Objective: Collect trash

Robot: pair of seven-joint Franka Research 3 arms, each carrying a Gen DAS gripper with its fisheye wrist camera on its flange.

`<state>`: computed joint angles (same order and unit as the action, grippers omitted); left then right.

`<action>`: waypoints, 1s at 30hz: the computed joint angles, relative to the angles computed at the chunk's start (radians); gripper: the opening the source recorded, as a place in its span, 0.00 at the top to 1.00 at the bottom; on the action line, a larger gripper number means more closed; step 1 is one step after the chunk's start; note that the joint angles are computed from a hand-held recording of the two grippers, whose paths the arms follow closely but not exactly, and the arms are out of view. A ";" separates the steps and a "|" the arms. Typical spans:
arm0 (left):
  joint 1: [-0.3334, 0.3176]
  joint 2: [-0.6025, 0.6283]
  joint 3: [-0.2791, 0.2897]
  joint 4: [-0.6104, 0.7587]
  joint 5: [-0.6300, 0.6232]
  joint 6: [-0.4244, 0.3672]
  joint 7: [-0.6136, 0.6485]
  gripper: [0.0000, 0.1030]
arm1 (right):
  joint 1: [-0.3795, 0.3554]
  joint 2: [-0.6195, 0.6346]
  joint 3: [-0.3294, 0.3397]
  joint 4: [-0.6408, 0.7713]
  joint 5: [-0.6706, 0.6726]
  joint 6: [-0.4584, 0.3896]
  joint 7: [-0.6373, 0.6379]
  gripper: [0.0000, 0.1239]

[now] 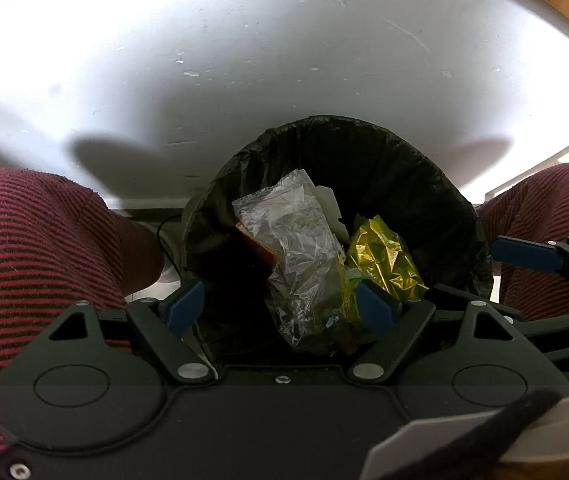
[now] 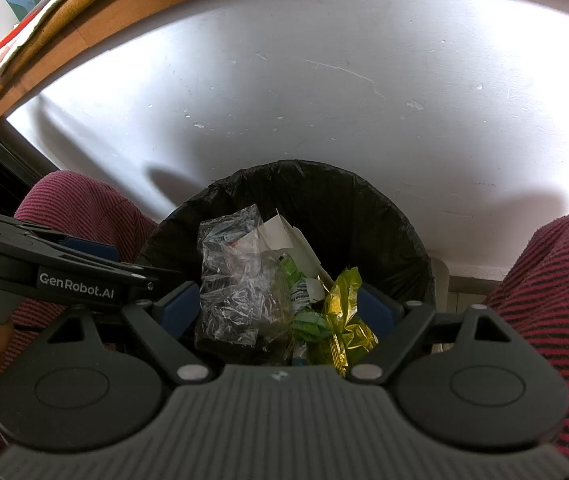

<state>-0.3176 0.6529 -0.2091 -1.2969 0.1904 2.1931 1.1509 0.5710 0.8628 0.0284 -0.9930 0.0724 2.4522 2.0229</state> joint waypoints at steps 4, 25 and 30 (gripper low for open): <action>0.001 -0.002 0.000 -0.004 0.000 0.001 0.001 0.19 | 0.000 -0.002 0.000 -0.004 0.001 0.001 0.001 0.26; -0.001 0.001 0.001 0.002 0.000 -0.002 0.001 0.19 | 0.001 -0.002 0.001 -0.005 0.002 0.000 0.001 0.25; 0.000 0.001 0.001 0.002 0.000 -0.002 0.002 0.19 | 0.001 0.000 0.000 -0.003 0.003 0.000 0.002 0.25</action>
